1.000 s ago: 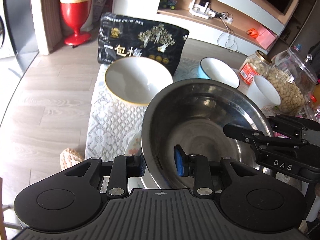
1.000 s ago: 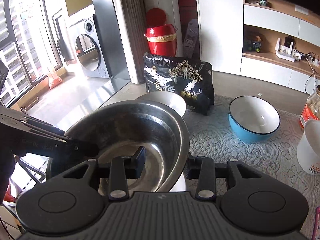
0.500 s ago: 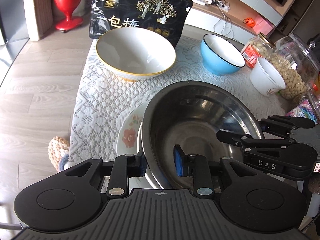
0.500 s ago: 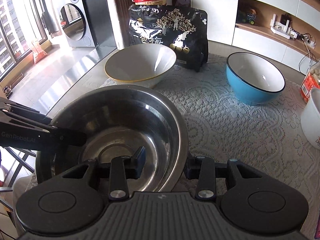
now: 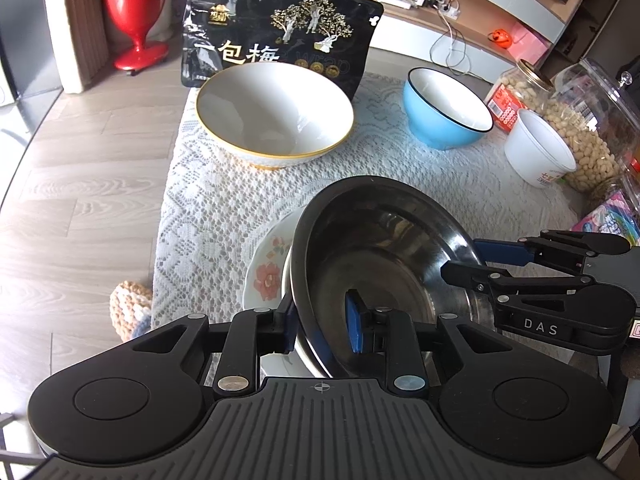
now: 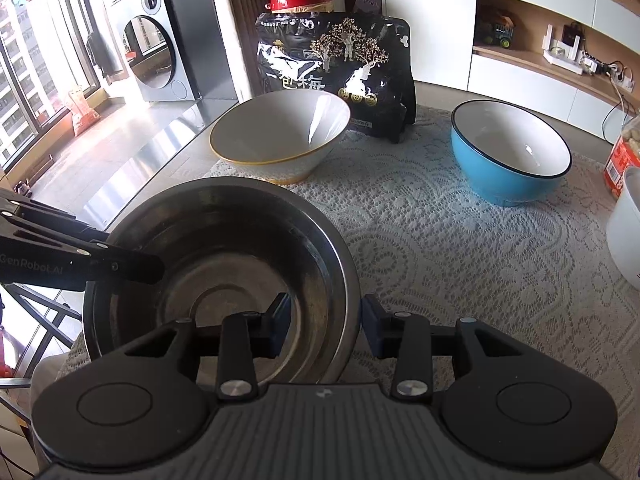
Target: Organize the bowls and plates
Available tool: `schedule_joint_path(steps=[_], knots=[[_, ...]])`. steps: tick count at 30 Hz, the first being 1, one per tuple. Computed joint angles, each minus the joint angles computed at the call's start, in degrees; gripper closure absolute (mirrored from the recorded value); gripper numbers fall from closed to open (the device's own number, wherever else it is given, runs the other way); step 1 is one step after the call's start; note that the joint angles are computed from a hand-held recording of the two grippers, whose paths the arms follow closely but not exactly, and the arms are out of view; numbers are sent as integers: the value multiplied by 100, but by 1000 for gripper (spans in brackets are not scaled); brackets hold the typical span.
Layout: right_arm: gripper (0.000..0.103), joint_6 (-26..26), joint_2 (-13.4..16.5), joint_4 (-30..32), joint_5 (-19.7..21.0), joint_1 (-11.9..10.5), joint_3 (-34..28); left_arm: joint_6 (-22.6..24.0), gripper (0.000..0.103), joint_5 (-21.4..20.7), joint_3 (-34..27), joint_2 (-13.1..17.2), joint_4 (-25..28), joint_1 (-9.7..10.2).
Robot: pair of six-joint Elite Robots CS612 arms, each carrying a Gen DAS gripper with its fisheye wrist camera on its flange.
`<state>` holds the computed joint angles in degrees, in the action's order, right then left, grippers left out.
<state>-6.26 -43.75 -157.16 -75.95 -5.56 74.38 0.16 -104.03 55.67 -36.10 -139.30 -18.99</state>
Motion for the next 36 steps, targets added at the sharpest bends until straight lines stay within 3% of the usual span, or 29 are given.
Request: schedule_joint_path(steps=[4, 10, 15, 21, 25, 28, 29, 32, 34, 36], knots=[[64, 15, 12, 30, 71, -23, 22, 41, 75, 424, 46, -30, -104, -27], [64, 59, 28, 11, 73, -43, 40, -37, 73, 505, 34, -19, -29, 6], [62, 56, 24, 85, 388, -71, 51, 55, 74, 485, -5, 13, 116, -23], [56, 17, 53, 15, 324, -27, 42, 72, 74, 565, -34, 28, 192, -48], [55, 129, -32, -749, 228, -62, 308, 77, 73, 937, 93, -114, -28, -95], [43, 131, -97, -1937, -398, -52, 648, 186, 75, 1399, 320, -273, -823, -204], [41, 173, -93, -2442, -659, -54, 755, 156, 75, 1329, 308, -288, -1016, -222], [36, 370, -92, -3479, -1279, -137, 923, -191, 75, 367, -108, -166, -1053, -238], [36, 570, -254, -3241, -1059, -343, 936, -332, 75, -304, -680, 59, -594, -299], [36, 677, -459, -2562, -668, -590, 839, -395, 75, -823, -1356, 359, -83, -399]])
